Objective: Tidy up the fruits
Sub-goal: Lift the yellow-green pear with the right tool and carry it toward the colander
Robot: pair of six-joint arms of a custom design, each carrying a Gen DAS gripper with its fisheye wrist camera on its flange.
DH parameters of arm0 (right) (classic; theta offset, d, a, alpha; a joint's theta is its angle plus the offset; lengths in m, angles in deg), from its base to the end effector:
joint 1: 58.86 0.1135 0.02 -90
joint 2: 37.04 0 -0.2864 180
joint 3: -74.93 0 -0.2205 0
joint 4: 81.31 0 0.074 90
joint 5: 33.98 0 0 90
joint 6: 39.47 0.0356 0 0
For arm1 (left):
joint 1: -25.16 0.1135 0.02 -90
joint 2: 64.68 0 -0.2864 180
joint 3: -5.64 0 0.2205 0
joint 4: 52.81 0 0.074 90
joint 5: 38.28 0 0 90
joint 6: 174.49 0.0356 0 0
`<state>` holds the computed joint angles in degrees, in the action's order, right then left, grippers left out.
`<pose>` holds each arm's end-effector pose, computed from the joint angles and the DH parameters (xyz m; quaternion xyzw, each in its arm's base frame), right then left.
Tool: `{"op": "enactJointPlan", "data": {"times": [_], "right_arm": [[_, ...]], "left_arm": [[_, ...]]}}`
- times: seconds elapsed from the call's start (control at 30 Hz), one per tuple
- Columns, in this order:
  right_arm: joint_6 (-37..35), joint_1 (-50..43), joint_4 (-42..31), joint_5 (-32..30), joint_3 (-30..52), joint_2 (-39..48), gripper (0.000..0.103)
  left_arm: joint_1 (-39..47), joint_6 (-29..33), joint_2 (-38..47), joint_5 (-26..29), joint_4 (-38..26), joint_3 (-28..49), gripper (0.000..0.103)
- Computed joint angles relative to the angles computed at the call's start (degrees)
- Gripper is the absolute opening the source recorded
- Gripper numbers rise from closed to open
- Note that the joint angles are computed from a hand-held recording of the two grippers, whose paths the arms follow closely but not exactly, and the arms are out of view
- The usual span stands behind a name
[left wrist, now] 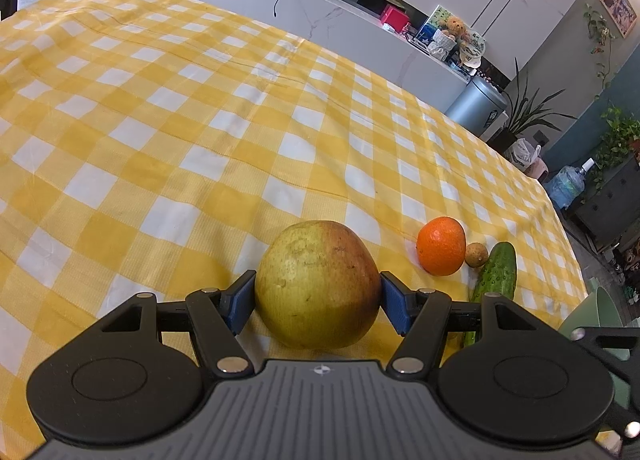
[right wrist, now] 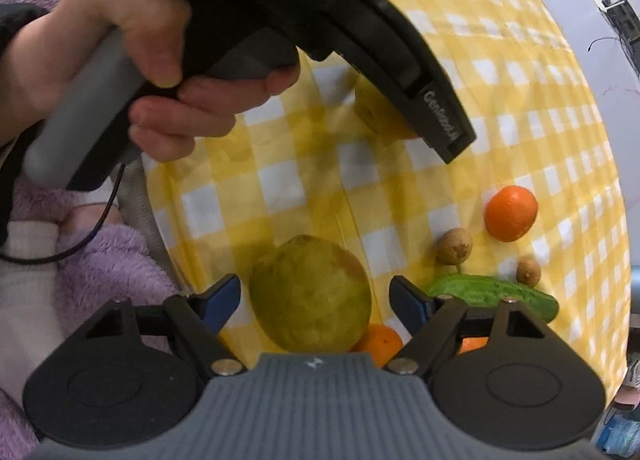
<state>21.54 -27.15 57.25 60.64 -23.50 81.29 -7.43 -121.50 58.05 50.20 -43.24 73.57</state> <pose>0.3035 0.1841 0.1265 -0.4986 0.8598 -0.0376 0.1036 0.3199 -0.2034 0.0964 -0.0407 0.9237 -0.2073 0.3197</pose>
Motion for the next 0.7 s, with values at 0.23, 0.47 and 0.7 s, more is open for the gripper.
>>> {"op": "enactJointPlan", "data": {"times": [0.23,0.47,0.7], "right_arm": [[1.82,-0.55,-0.17,-1.50,1.29,1.63,0.065],[12.47,-0.82,0.11,-1.48,0.83,1.44,0.065],[28.25,-4.90,0.49,-7.39,-1.70,-1.59,0.065]], "left_arm": [[-0.11,0.10,0.00,-0.13,-0.06,0.03,0.074],[-0.22,0.03,0.09,-0.43,-0.08,0.24,0.074],[-0.88,1.25,-0.36,-1.67,-0.58,0.30,0.074]]}}
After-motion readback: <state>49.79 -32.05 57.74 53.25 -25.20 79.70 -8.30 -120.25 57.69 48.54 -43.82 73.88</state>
